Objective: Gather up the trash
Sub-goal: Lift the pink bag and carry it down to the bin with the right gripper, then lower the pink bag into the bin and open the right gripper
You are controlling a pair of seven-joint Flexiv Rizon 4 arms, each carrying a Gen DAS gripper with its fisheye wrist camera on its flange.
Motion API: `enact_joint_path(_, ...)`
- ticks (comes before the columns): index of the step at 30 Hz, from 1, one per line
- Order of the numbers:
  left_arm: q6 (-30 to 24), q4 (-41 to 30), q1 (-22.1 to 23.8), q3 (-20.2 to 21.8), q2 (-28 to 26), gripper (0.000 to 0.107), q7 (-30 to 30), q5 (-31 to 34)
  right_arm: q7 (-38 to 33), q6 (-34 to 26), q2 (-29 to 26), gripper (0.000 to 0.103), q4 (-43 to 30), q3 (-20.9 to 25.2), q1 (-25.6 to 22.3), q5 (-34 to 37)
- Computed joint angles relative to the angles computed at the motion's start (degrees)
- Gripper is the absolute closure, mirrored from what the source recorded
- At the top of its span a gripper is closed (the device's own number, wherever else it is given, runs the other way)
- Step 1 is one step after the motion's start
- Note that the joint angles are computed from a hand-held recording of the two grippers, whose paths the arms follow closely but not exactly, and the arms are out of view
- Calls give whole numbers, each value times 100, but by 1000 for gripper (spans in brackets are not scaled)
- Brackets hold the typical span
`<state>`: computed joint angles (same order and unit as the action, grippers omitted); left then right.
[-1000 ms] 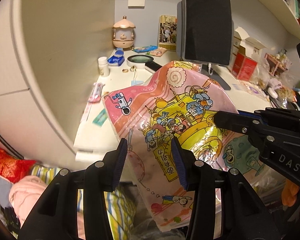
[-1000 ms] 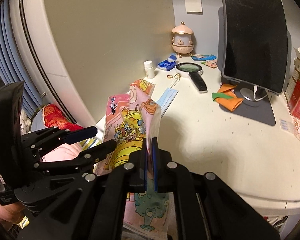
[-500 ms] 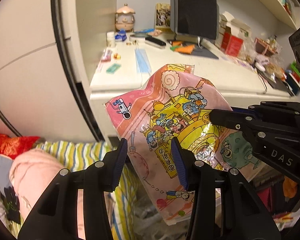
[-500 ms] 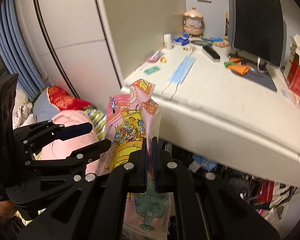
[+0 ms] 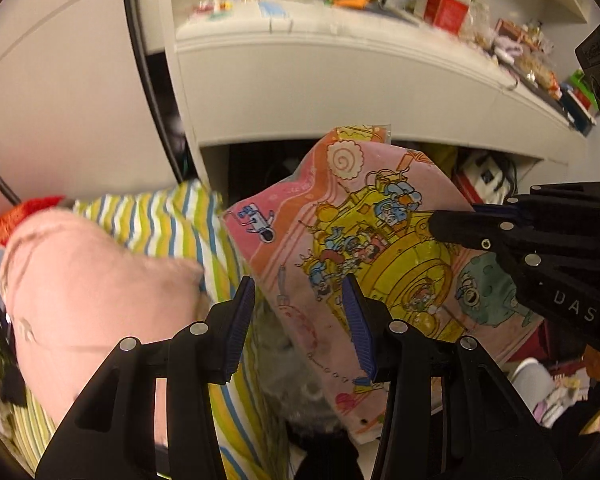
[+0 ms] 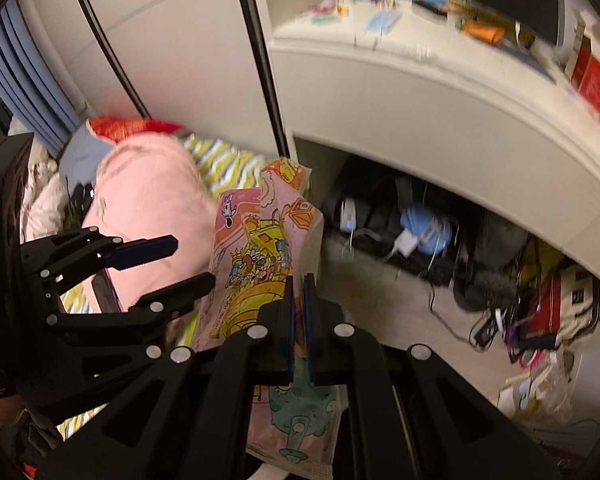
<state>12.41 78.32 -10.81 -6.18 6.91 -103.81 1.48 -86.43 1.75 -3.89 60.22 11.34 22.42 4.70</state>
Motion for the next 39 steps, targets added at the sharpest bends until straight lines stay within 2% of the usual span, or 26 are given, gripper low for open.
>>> enact_joint_path(3, 20, 396, -86, -1, 194, 64, -118, -15, -62, -52, 174, 97, 382, 26, -61, 72)
enact_joint_path(6, 6, 738, -128, -72, 364, 58, -287, 159, -133, -52, 310, 97, 726, 27, -122, 206)
enact_joint_path(17, 96, 1984, -243, -141, 713, 55, -850, -13, -587, 42, 642, 97, 1955, 54, -217, 545)
enact_joint_path(23, 326, 2584, -328, -175, 748, 39, -1142, -21, -764, 294, 756, 97, 2698, 73, -233, 631)
enact_joint_path(25, 457, 2788, -355, -185, 721, 30, -1236, -18, -826, 440, 760, 97, 2978, 88, -229, 633)
enact_joint_path(32, 1225, 3465, -482, -126, 476, 27, -1270, -189, -973, 1017, 651, 97, 3710, 102, -211, 591)
enact_joint_path(36, 2000, 3965, -589, -38, 307, 26, -1027, -464, -1085, 1434, 506, 97, 4062, 105, -220, 528)
enact_joint_path(39, 2323, 4136, -616, -27, 114, 23, -805, -549, -1174, 1690, 395, 97, 4242, 96, -240, 515)
